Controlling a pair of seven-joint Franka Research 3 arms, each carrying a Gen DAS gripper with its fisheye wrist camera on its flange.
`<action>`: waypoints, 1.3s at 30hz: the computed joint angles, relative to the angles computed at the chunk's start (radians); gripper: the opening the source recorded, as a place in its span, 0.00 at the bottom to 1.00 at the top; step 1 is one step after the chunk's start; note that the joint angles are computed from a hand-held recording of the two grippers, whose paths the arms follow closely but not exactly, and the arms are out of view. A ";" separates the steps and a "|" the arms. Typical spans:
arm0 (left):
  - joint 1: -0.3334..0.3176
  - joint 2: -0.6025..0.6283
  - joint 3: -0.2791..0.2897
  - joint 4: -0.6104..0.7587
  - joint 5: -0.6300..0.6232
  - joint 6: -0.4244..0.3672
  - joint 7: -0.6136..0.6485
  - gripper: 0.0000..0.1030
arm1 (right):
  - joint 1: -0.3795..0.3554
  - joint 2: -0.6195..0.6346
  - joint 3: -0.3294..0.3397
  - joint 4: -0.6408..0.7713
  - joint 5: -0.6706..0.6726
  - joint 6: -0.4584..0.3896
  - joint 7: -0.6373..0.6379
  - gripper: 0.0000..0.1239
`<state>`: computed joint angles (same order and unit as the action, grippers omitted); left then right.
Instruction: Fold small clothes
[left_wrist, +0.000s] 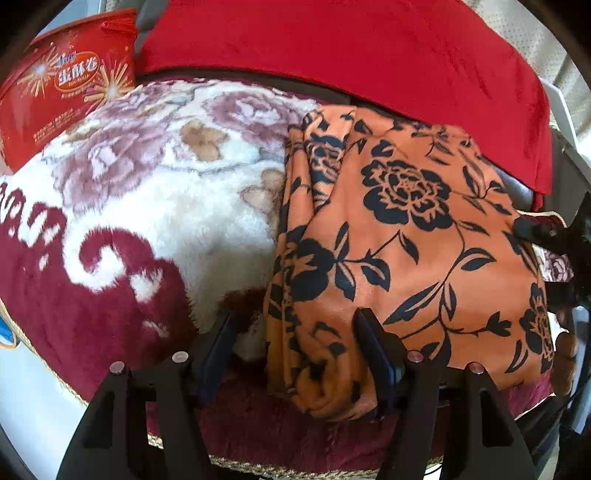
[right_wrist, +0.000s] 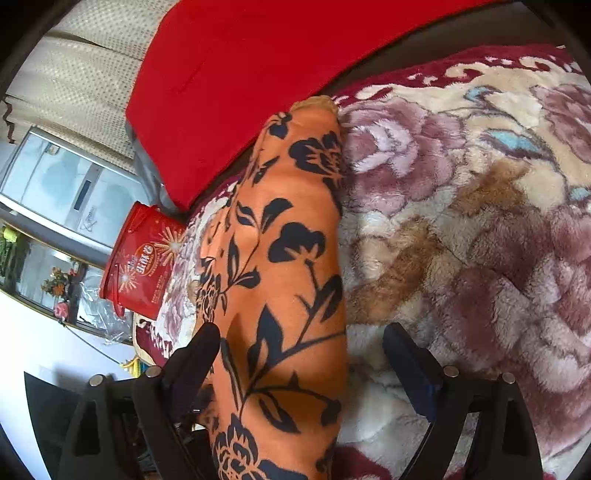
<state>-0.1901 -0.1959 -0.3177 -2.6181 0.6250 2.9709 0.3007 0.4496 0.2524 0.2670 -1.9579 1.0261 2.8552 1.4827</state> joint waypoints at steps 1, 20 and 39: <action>0.003 0.003 -0.002 0.003 0.006 0.001 -0.001 0.66 | 0.005 0.000 -0.007 0.000 -0.019 0.000 0.016 0.68; -0.012 -0.066 -0.026 -0.010 0.006 -0.059 -0.029 0.67 | -0.064 0.017 0.007 0.021 0.155 -0.135 -0.124 0.67; -0.006 -0.021 -0.008 -0.019 -0.011 -0.012 0.003 0.68 | 0.008 0.038 -0.031 0.067 -0.084 -0.098 -0.005 0.35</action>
